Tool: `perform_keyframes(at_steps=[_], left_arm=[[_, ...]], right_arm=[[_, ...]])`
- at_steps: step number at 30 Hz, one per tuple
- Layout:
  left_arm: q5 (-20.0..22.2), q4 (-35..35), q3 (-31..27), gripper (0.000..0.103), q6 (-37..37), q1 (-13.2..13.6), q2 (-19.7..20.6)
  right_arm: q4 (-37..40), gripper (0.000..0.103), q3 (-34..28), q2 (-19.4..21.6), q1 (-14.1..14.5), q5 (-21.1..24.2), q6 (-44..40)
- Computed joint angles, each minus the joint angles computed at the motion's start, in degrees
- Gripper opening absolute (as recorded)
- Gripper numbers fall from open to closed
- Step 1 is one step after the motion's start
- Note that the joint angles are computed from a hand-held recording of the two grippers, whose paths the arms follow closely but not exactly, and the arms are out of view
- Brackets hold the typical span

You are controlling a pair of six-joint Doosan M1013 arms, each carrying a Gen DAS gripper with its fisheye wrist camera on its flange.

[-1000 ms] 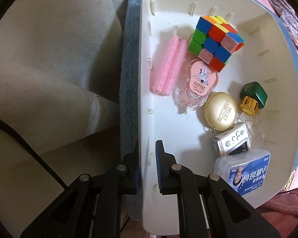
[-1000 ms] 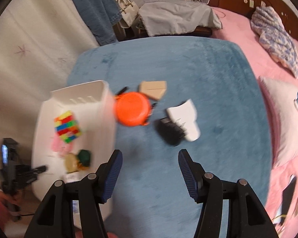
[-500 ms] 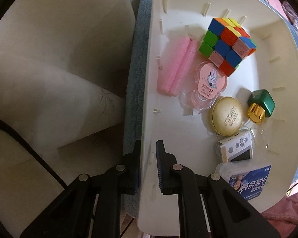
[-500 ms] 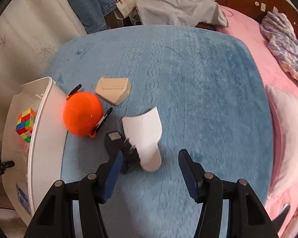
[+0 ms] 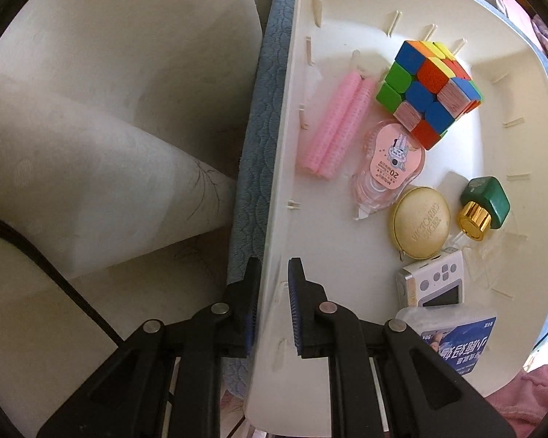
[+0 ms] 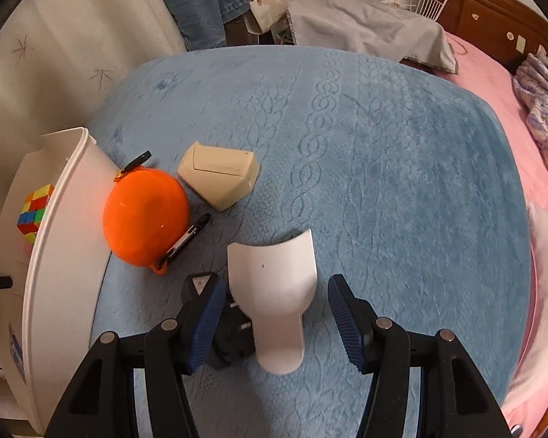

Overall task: Organize rigid objects
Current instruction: 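Move the right gripper to the white plug adapter and grasp it, then carry the white plug adapter into the tray and open the right gripper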

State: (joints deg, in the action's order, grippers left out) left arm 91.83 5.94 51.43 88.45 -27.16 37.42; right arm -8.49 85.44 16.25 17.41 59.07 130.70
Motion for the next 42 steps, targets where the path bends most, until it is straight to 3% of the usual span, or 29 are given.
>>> perform_keyframes(at_steps=[7,11,19,23,25,33,42], left_arm=[[-0.13,-0.26,0.22,0.015,0.15,0.27,-0.17],[-0.74,-0.7,0.84,0.015,0.13,0.56,-0.54],[-1.88,-1.64,2.1,0.015,0.95,1.15,-1.31],[-2.67,-2.02,2.99,0.015,1.51,1.35,-1.86],[-3.15,-2.22,3.47,0.015,1.9,1.43,-2.18],[-4.71,-2.3,4.91,0.015,2.74,1.51,-3.34],[-4.9,-1.55,5.06,0.015,7.11,1.03,-3.6]], right_arm=[[1.69,0.059,-2.02,2.23,-0.65,2.52,-0.36],[2.95,0.065,-3.16,3.38,-0.97,3.81,-0.26],[0.07,0.067,-6.6,6.12,-0.03,8.31,0.85],[-1.13,0.065,-7.52,6.85,0.34,9.51,1.04],[-1.64,0.059,-7.96,7.18,0.5,10.3,1.77],[-0.35,0.058,-8.0,6.88,0.93,13.09,4.34],[5.44,0.058,-3.61,3.56,2.02,14.29,12.06]])
